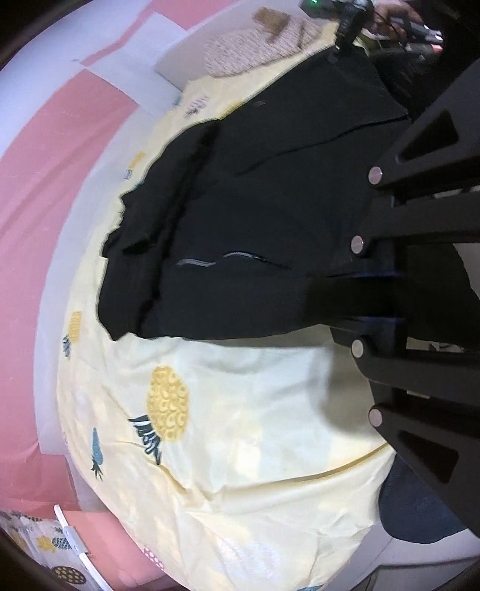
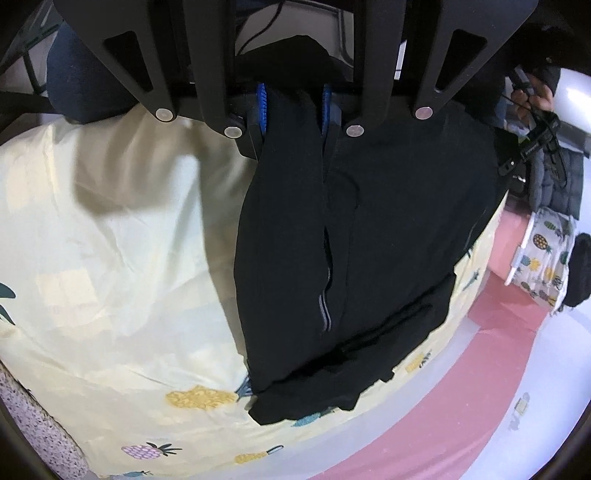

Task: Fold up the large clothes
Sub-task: 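Grasp the coat hem with both tools, then lift the hem with both tools and carry it toward the collar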

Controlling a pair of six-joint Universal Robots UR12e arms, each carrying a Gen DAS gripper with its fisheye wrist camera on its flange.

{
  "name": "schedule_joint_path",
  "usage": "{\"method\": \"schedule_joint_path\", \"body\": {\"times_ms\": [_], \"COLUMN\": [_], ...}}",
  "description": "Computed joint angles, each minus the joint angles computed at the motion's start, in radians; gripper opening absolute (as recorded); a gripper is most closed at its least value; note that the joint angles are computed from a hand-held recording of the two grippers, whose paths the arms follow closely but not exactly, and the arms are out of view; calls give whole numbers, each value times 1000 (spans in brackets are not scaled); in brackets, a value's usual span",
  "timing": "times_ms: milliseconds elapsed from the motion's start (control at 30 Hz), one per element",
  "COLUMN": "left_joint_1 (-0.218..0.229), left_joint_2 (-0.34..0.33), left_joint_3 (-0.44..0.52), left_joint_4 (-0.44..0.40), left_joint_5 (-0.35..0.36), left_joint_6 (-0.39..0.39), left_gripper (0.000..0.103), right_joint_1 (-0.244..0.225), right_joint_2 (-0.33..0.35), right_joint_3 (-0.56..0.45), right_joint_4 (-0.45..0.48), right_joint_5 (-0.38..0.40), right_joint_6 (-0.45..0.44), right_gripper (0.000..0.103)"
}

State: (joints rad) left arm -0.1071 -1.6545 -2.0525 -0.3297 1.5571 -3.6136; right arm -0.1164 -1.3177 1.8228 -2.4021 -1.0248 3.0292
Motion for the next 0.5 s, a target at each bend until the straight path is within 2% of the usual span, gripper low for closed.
{"method": "schedule_joint_path", "body": {"times_ms": [133, 500], "left_joint_1": [19, 52], "left_joint_2": [14, -29], "left_joint_3": [-7, 69], "left_joint_4": [57, 214], "left_joint_5": [-23, -52], "left_joint_6": [-21, -98], "left_gripper": [14, 14], "right_joint_1": [-9, -9], "right_joint_2": [-5, 31], "right_joint_3": [-4, -79], "right_joint_4": [-25, -173], "right_joint_5": [36, 128], "right_joint_6": [7, 67], "right_gripper": [21, 21]}}
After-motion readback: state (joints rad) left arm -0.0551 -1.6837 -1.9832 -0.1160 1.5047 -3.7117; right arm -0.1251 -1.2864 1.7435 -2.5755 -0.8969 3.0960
